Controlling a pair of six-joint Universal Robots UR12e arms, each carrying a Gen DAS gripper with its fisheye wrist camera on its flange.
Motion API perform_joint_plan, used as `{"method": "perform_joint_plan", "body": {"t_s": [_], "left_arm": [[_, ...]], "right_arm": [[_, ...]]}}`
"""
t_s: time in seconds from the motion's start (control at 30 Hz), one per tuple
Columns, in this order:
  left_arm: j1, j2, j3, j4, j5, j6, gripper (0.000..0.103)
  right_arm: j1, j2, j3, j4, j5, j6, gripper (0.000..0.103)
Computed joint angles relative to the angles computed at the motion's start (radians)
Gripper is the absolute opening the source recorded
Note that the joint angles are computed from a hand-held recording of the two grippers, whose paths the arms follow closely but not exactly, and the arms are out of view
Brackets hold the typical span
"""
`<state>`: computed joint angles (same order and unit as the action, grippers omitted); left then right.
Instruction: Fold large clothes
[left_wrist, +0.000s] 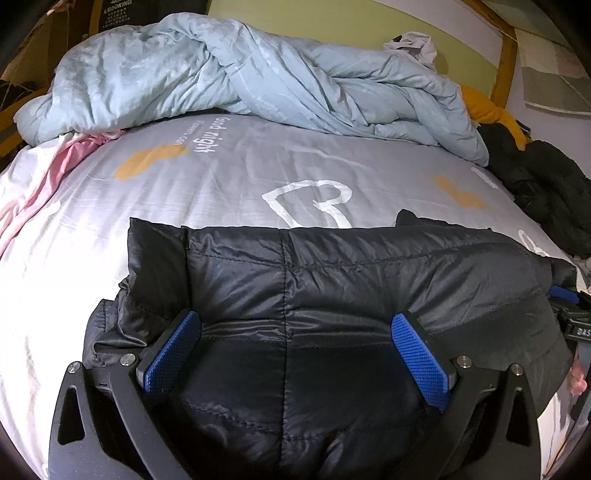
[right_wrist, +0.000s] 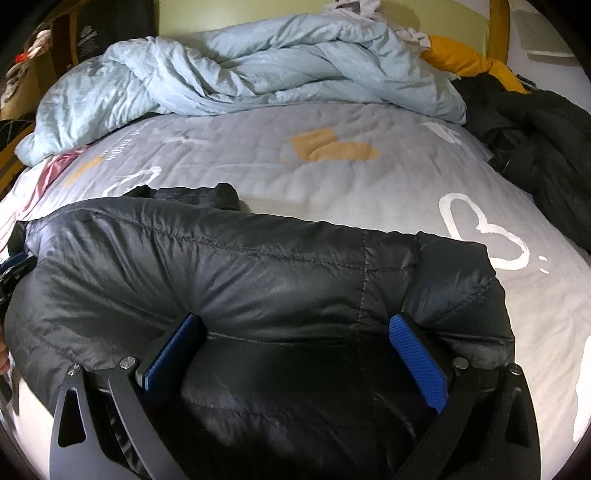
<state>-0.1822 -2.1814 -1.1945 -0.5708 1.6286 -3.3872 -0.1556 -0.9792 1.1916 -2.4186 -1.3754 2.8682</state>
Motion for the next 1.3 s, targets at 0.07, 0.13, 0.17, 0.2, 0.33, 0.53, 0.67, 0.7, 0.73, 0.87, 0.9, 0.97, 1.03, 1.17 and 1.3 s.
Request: {"method": "perform_joint_plan", "body": {"t_s": [0.07, 0.13, 0.17, 0.2, 0.33, 0.53, 0.67, 0.7, 0.73, 0.87, 0.9, 0.97, 1.03, 1.17, 1.3], "left_arm": [[0.000, 0.000, 0.000, 0.000, 0.004, 0.000, 0.103], [-0.003, -0.001, 0.003, -0.004, 0.017, 0.000, 0.103], [-0.004, -0.002, 0.003, -0.004, 0.022, 0.001, 0.103], [-0.004, -0.003, 0.003, -0.002, 0.026, 0.002, 0.103], [-0.006, -0.002, -0.003, 0.009, 0.033, 0.014, 0.103], [-0.011, 0.023, -0.041, 0.064, 0.056, 0.019, 0.102], [-0.010, 0.060, -0.083, 0.124, 0.037, -0.005, 0.102], [-0.012, 0.067, -0.089, 0.142, 0.042, -0.007, 0.102], [-0.014, 0.073, -0.096, 0.163, 0.050, -0.012, 0.102], [-0.010, 0.102, -0.130, 0.264, 0.009, -0.054, 0.101], [-0.010, 0.106, -0.137, 0.289, -0.003, -0.055, 0.095], [-0.012, 0.110, -0.148, 0.340, -0.038, -0.020, 0.061], [-0.020, 0.109, -0.144, 0.342, -0.068, 0.048, 0.036], [-0.026, 0.112, -0.155, 0.366, -0.189, 0.103, 0.031], [-0.053, 0.112, -0.158, 0.358, -0.245, 0.174, 0.031]], "right_arm": [[0.002, 0.012, -0.022, 0.028, 0.000, 0.001, 0.103], [0.004, 0.027, -0.044, 0.051, 0.005, -0.007, 0.103], [0.004, 0.033, -0.051, 0.057, 0.007, -0.012, 0.103], [0.006, 0.039, -0.057, 0.059, 0.008, -0.017, 0.103], [0.007, 0.044, -0.060, 0.057, 0.008, -0.035, 0.103], [0.008, 0.034, -0.087, 0.130, -0.011, -0.033, 0.103], [0.005, -0.007, -0.040, 0.054, -0.020, -0.069, 0.103], [-0.001, -0.018, -0.028, 0.039, 0.000, -0.069, 0.103], [-0.011, -0.034, -0.010, 0.016, 0.031, -0.060, 0.103], [-0.053, -0.080, 0.034, -0.022, 0.144, 0.009, 0.103], [-0.062, -0.088, 0.042, -0.027, 0.169, 0.027, 0.103], [-0.073, -0.101, 0.060, -0.061, 0.192, 0.041, 0.103], [-0.074, -0.110, 0.078, -0.099, 0.180, 0.032, 0.103], [-0.072, -0.121, 0.106, -0.144, 0.133, 0.011, 0.103], [-0.074, -0.123, 0.105, -0.121, 0.149, 0.005, 0.103]]}}
